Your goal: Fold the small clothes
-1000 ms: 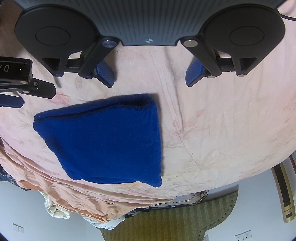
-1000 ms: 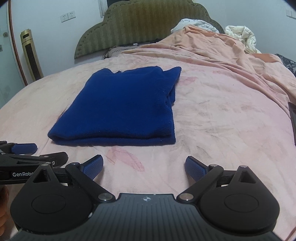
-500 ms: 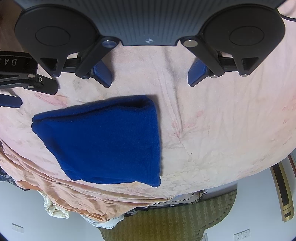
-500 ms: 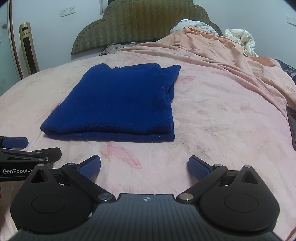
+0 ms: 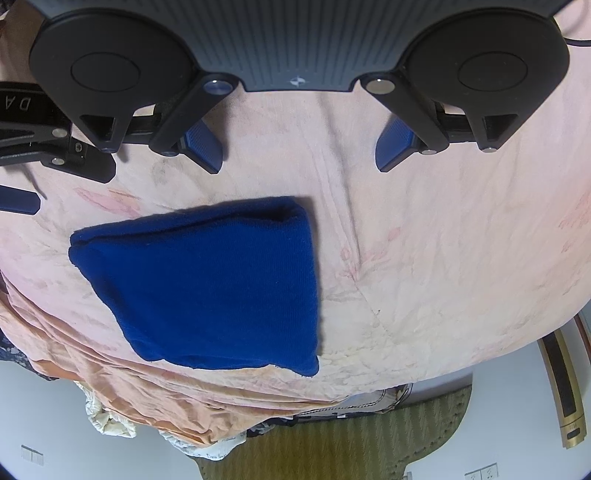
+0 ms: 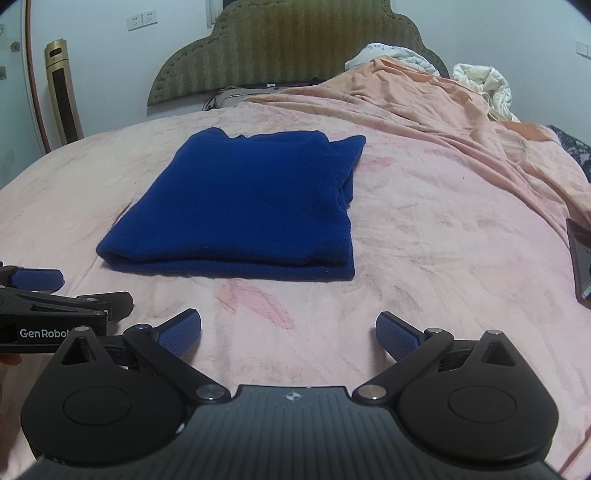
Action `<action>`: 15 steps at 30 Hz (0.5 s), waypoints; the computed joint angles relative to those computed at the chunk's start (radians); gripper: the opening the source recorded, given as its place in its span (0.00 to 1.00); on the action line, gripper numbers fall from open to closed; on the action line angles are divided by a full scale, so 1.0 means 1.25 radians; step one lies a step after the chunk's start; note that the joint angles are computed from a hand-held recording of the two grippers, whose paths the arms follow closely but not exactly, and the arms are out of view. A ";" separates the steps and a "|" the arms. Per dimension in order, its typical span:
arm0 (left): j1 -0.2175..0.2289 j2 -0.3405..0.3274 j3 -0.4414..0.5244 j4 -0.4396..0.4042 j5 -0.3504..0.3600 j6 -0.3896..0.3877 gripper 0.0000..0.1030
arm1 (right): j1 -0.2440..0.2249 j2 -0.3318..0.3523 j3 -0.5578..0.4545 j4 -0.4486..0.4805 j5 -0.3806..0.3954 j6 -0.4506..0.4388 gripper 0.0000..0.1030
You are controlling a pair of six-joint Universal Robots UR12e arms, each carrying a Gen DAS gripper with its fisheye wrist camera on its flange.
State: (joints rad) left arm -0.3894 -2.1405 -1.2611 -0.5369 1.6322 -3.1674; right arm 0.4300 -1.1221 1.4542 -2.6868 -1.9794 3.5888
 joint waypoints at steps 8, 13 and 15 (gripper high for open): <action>-0.001 0.005 0.002 -0.011 0.016 -0.014 0.88 | 0.004 -0.002 -0.003 -0.008 0.005 -0.011 0.99; -0.003 0.005 0.001 -0.010 0.023 -0.014 0.88 | 0.008 -0.006 -0.001 -0.015 0.003 -0.009 0.99; -0.004 0.006 0.000 -0.009 0.026 -0.013 0.88 | 0.009 -0.007 -0.001 -0.015 -0.001 -0.010 0.99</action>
State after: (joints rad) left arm -0.3945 -2.1330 -1.2614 -0.5482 1.6650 -3.1842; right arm 0.4412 -1.1303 1.4531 -2.7061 -1.9808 3.5768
